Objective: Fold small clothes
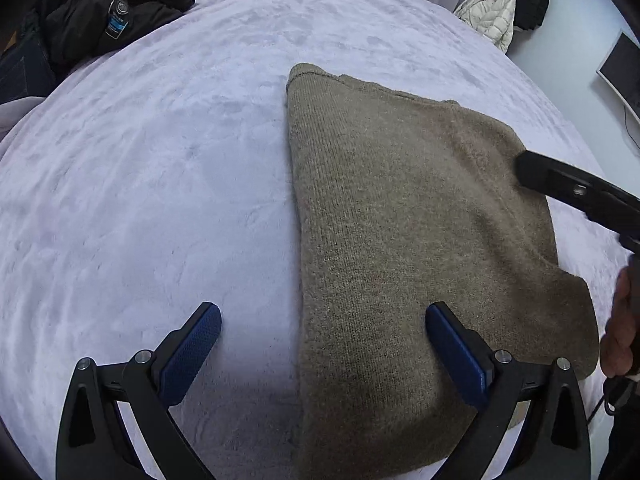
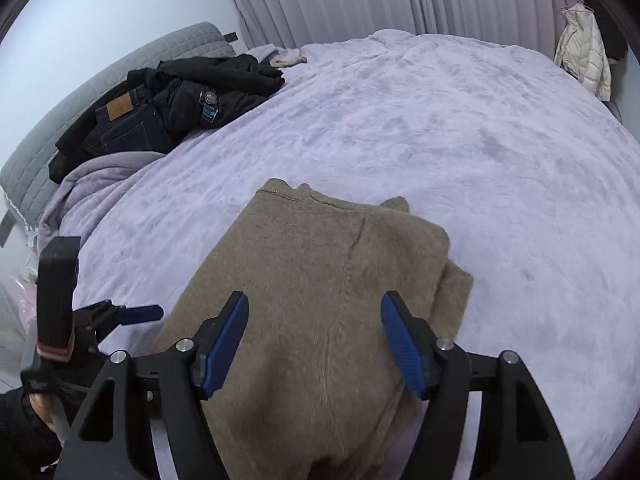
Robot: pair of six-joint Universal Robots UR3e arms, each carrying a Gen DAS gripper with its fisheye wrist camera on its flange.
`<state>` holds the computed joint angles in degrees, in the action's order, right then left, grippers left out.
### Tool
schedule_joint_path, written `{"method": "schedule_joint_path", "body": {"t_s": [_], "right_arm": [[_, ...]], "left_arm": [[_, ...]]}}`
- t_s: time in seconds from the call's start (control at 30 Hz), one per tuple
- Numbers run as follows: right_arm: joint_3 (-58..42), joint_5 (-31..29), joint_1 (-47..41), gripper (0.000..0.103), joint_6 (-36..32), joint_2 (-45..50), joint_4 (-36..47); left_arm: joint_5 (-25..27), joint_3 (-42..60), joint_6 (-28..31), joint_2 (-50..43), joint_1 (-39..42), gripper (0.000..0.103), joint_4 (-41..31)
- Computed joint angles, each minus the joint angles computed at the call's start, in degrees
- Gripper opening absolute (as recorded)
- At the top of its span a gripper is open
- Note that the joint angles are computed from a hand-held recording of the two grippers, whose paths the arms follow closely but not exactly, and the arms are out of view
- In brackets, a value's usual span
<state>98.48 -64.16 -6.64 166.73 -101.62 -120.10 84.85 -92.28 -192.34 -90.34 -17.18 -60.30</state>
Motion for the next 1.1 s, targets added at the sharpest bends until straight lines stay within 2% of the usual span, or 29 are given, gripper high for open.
{"method": "schedule_joint_path", "body": {"t_s": [0.1,0.13,0.2,0.3,0.37,0.43,0.5,0.6,0.73,0.77,0.87,1.03,1.1], "right_arm": [[-6.5,-6.5,3.7,0.078,2.0,11.1,1.1],[-5.9,-6.6,3.0,0.078,1.4,12.2,0.6],[-2.3,-5.4,0.0,0.078,0.9,9.7,-2.7],[1.6,-10.1,-5.5,0.078,5.5,3.2,-2.6],[6.0,-6.7,-13.7,0.078,3.7,-4.6,1.8],[9.3,0.4,-23.4,0.079,-2.8,-13.4,11.0],[10.2,7.0,-33.6,0.08,-13.9,-22.0,26.3],[9.3,11.3,-43.7,0.08,-27.6,-29.6,44.3],[7.3,13.9,-52.4,0.08,-38.7,-32.9,59.8],[7.2,14.8,-51.9,0.08,-37.9,-32.1,59.9],[8.3,17.0,-43.8,0.08,-29.9,-26.5,52.2],[10.6,16.2,-26.7,0.08,-12.7,-13.7,30.6],[11.0,17.7,-24.0,0.08,-9.6,-10.0,26.5]], "left_arm": [[-1.2,-0.2,2.0,0.9,0.7,0.103,-0.4],[-2.5,-0.3,3.4,1.5,1.7,0.103,-1.2],[-5.4,-1.0,5.6,3.5,4.6,0.103,-3.1],[-8.4,-3.1,8.0,7.5,9.3,0.103,-4.6],[-8.8,-3.9,8.3,9.6,11.6,0.103,-4.5],[-9.7,-4.4,8.4,11.4,14.4,0.103,-4.7],[-13.9,-3.7,10.1,11.7,18.0,0.103,-7.1],[-16.8,-1.3,11.5,9.4,19.8,0.103,-10.0],[-19.1,4.6,12.1,2.0,16.6,0.103,-12.5],[-20.3,6.0,12.4,0.3,15.7,0.103,-13.0],[-22.5,11.8,11.7,-6.5,12.6,0.103,-13.9],[-24.3,22.0,11.0,-17.4,8.9,0.103,-17.8],[-25.2,23.6,11.9,-19.2,8.2,0.103,-17.9]]}}
